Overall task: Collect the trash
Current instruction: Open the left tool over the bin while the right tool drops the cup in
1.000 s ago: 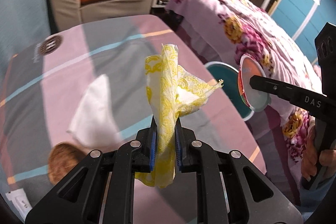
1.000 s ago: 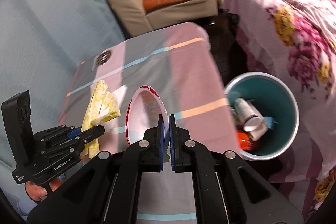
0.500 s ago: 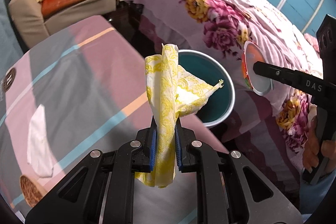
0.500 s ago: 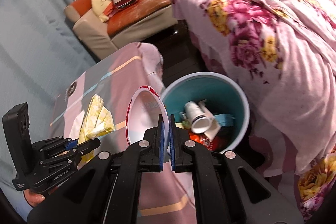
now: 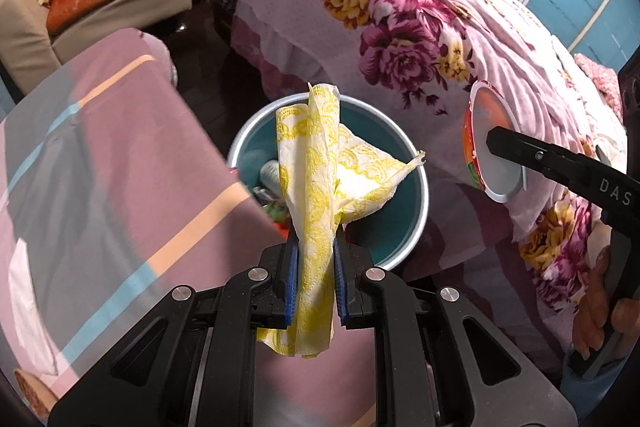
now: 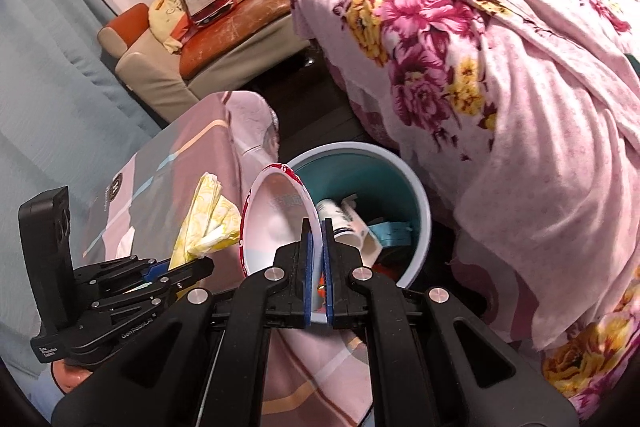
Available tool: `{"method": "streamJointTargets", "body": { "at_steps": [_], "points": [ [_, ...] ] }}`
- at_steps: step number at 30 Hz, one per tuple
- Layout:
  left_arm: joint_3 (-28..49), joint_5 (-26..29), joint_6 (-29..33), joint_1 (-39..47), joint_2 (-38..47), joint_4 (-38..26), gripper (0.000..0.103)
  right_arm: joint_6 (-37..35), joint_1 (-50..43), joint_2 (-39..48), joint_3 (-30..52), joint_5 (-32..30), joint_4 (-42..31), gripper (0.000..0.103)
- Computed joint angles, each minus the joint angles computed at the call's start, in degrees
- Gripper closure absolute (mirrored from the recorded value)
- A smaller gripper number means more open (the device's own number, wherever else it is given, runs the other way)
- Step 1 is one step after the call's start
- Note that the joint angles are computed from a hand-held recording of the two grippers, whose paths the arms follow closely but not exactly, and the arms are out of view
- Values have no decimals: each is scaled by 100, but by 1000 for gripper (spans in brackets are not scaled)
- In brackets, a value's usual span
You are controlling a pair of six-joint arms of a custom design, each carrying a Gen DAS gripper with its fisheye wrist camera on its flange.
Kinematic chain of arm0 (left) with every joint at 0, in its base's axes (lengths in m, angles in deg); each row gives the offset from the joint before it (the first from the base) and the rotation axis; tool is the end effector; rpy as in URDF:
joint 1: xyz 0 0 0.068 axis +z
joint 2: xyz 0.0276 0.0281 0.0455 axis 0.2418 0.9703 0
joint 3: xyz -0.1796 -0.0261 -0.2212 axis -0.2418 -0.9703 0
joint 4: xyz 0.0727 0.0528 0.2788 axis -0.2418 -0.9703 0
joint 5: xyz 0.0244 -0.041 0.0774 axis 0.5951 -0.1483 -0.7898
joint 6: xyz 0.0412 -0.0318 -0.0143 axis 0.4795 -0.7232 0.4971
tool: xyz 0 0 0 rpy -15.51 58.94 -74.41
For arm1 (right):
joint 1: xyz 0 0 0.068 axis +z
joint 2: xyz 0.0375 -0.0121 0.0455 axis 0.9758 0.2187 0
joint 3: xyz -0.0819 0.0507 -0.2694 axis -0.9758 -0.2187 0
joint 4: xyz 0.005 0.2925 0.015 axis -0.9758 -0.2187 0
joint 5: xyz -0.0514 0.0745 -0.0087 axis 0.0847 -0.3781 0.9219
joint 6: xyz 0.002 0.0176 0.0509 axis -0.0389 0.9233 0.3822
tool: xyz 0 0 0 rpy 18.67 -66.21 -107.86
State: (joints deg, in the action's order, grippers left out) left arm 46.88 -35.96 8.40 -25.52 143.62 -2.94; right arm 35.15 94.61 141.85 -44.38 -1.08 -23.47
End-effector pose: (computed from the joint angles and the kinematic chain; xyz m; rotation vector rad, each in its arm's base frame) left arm 0.2669 -0.2199 0.2044 0.3359 2.6819 -0.3608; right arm 0.2407 0.0816 0.2348 0.0521 2.5412 0.5174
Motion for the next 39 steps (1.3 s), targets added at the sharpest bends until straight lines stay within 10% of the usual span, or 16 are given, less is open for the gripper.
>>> {"method": "streamJointTargets", "body": {
  "at_steps": [13, 19, 23, 39],
  "points": [
    [575, 364, 85, -114, 831, 210, 86, -289, -449, 390, 252, 27, -142, 98],
    [593, 205, 61, -130, 871, 334, 33, -280, -439, 522, 352, 93, -148, 98],
    [564, 97, 74, -85, 833, 317, 19, -256, -399, 641, 404, 122, -147, 98],
    [-393, -70, 42, 483, -88, 365, 13, -118, 150, 1219, 686, 305, -82, 98]
  ]
}}
